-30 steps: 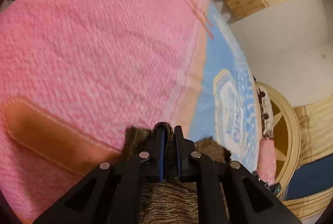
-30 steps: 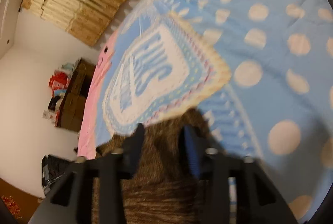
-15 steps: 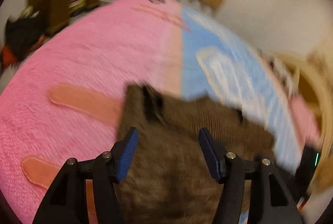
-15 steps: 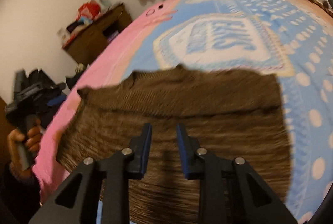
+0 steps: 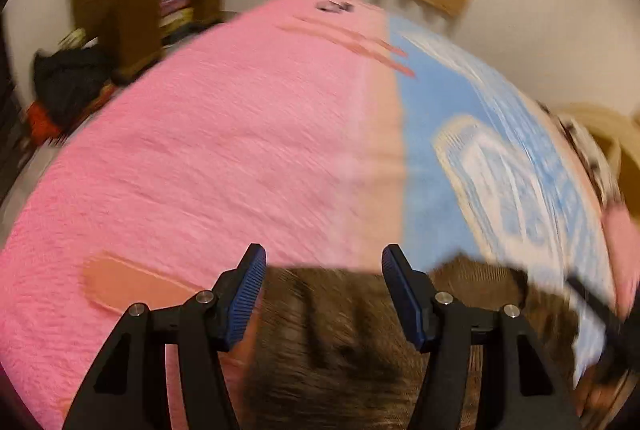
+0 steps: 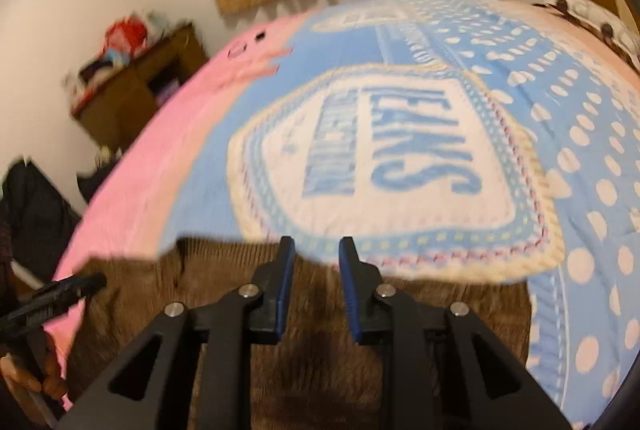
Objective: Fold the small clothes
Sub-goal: 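Carry the lifted hem over onto the collar with both grippers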
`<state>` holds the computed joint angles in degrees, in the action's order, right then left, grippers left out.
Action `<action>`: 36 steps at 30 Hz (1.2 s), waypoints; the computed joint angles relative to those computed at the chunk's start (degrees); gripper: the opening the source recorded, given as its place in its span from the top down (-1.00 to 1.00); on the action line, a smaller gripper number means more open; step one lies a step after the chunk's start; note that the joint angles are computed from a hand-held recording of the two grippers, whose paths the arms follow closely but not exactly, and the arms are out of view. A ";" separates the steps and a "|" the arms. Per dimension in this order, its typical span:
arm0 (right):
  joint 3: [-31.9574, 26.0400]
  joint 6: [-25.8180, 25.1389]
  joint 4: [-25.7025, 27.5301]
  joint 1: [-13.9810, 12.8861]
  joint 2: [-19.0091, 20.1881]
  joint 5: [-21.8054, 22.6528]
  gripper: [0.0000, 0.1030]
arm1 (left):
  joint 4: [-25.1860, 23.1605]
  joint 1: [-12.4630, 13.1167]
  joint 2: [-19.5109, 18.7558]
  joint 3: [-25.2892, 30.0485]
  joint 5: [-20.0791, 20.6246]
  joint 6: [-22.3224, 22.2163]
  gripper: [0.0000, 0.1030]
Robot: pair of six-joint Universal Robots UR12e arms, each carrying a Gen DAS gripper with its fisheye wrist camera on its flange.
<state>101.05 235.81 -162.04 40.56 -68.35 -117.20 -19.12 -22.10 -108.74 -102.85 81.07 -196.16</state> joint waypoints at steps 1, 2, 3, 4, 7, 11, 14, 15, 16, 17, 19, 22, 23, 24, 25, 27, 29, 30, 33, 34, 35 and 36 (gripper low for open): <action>0.85 0.31 -2.24 0.37 -0.30 0.61 0.47 | 1.69 0.64 0.52 -0.70 -1.90 -0.41 -0.19; 1.67 -0.65 -5.33 0.82 -0.42 1.93 0.47 | 2.97 1.02 1.21 -1.61 -3.21 0.06 -0.19; 2.09 -2.08 -6.39 1.31 -0.60 3.81 0.47 | 3.20 1.14 2.00 -2.47 -3.48 1.19 -0.19; 2.19 -3.11 -6.16 1.65 -0.71 5.49 0.47 | 2.69 1.02 3.00 -3.59 -3.33 3.32 -0.19; 1.47 -6.03 -4.65 2.38 0.27 11.52 0.47 | 0.15 -0.01 4.08 -5.00 -4.03 6.94 -0.19; -1.14 -6.09 0.95 2.34 2.22 12.14 0.54 | -1.70 -1.77 4.20 -5.84 -5.58 8.53 -0.19; -4.04 -6.81 3.64 0.99 3.22 8.95 0.52 | -3.64 -3.63 3.62 -5.12 -4.31 11.41 -0.19; -4.52 -6.30 3.34 0.31 3.38 7.87 0.52 | -4.50 -4.07 3.20 -4.58 -4.12 12.60 -0.19; -4.74 -5.86 2.19 -0.26 3.48 7.12 0.49 | -4.58 -4.56 2.89 -4.27 -3.53 13.30 -0.19; -4.87 -5.52 1.12 -0.65 3.46 6.02 0.47 | -4.34 -4.97 2.50 -3.98 -2.54 13.84 -0.19; -4.69 -5.21 -0.96 -0.78 3.27 5.18 0.47 | -3.82 -5.57 1.46 -2.91 -0.24 14.69 -0.19; -3.47 -5.16 -4.02 0.48 2.62 3.94 0.35 | -2.90 -5.73 -0.91 -0.34 2.95 12.71 -0.19; -2.94 -5.01 -4.06 1.19 2.30 3.35 0.31 | -2.44 -5.71 -1.35 0.17 5.00 11.71 -0.19; -2.37 -4.83 -4.18 1.66 2.04 3.06 0.30 | -2.00 -5.68 -1.56 0.54 7.60 9.88 -0.19; -1.56 -4.21 -3.84 2.38 1.50 2.44 0.30 | -1.70 -5.33 -1.27 0.26 7.81 8.25 -0.19; 0.57 -1.69 -2.43 3.86 -0.01 -0.25 0.30 | -0.17 -3.45 0.42 -1.95 2.24 4.92 -0.19; 3.47 1.63 -1.30 5.18 -1.92 -3.62 0.30 | 0.98 -2.48 2.32 -4.69 -0.96 3.76 -0.19; 4.95 3.59 -0.72 6.02 -2.80 -5.23 0.30 | 2.05 -2.36 3.19 -6.26 -1.70 3.67 -0.19; 8.32 8.95 2.31 7.55 -4.90 -5.29 0.30 | 2.78 -3.12 5.01 -10.01 -1.03 6.23 -0.19; 8.98 10.43 3.96 7.93 -5.30 -4.74 0.31 | 4.69 -3.60 5.37 -11.52 0.70 7.29 -0.19; 9.63 11.65 4.33 8.36 -5.53 -4.56 0.45 | 8.66 -4.08 5.70 -13.38 2.63 8.65 -0.19; 10.30 12.63 3.49 8.86 -5.72 -4.71 0.52 | 11.20 -4.56 6.05 -14.67 4.49 9.87 -0.19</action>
